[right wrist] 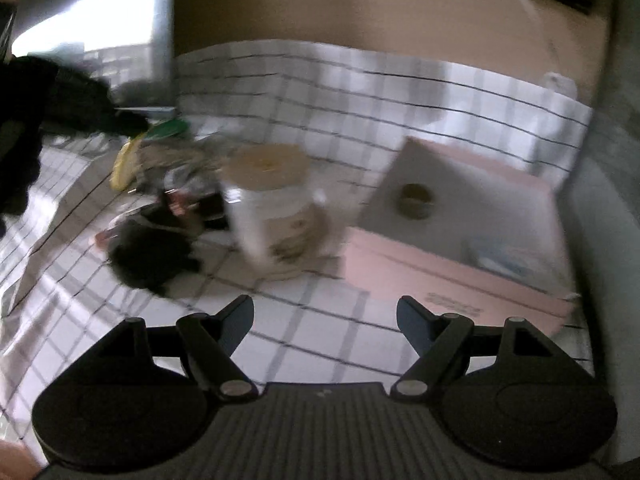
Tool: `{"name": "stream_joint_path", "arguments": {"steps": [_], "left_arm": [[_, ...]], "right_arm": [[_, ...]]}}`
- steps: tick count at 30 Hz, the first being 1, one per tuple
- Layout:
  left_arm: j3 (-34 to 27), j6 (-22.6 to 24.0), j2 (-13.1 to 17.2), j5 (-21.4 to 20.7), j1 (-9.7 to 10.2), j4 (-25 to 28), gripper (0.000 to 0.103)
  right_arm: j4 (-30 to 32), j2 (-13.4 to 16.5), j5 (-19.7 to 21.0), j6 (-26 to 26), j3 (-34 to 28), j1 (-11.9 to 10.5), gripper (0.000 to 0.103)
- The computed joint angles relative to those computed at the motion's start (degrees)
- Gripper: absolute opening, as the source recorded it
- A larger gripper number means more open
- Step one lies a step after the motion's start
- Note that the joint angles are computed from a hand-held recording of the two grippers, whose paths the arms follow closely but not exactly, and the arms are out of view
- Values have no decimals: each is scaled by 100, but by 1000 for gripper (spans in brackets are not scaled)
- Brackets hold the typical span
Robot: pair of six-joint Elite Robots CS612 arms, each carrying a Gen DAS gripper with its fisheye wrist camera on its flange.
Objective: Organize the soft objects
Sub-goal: 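Place the wipes packet and cylinder into the pink box with both tools, then grasp the black plush toy with the left tool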
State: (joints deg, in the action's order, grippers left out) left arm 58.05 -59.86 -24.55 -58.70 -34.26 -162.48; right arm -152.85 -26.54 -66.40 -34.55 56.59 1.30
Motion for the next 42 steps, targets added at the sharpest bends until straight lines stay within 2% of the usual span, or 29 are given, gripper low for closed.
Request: {"name": "stream_joint_path", "arguments": {"steps": [2,4,7,10,13,16,17,19,20,23,25,29,30,35,37,40,42], "left_arm": [[486,-516,-176,-68,6,21,17],[775,-809,-275,-236,21,98,17],[996,-919,-279,-557,36,-136,17],[968,-751,-184,-584,41,-381,17],[876,-207,-77,-545,26,-917,17],[648,1151,33,-851,-17,-1443,17],[502,1604,82,-909,-36,-1440,17],[209,2115,162,-877,-70,-1177,17],[57,2235,211,-857,-77,-992,17],[-452,2562,361,-706,-99,-11,19],[-599,2833,440,-599,-134,39,19],[-584,3075,431,-1350,-52,-216,24],[-611,3189,442,-1392,-47,-200,26],[-888,2948,520,-588,-97,526,26],[-905,2729,520,-790,-42,491,27],[-857,2434,513,-1463,76,156,46],[-802,2331,502,-1983,155,-112,49]], "right_arm": [[107,-12,-58,-116,35,60,79],[217,-23,-135,-227,65,129,79],[304,-40,-184,-380,113,217,79],[271,-57,-243,-553,172,288,79],[167,-101,-314,-700,282,325,79],[107,-131,-419,-768,363,340,79],[99,-140,-466,-764,387,341,79],[96,-151,-536,-749,415,333,79],[79,-159,-569,-729,435,328,79],[34,-193,-622,-665,505,301,79],[-9,-216,-645,-652,558,276,79],[-89,-250,-757,-549,654,231,79],[-87,-250,-793,-505,662,223,79],[-147,-267,-883,-326,729,174,79],[-127,-268,-899,-257,733,152,79],[-71,-265,-899,-167,728,121,79],[-28,-256,-883,-131,709,103,79]]}}
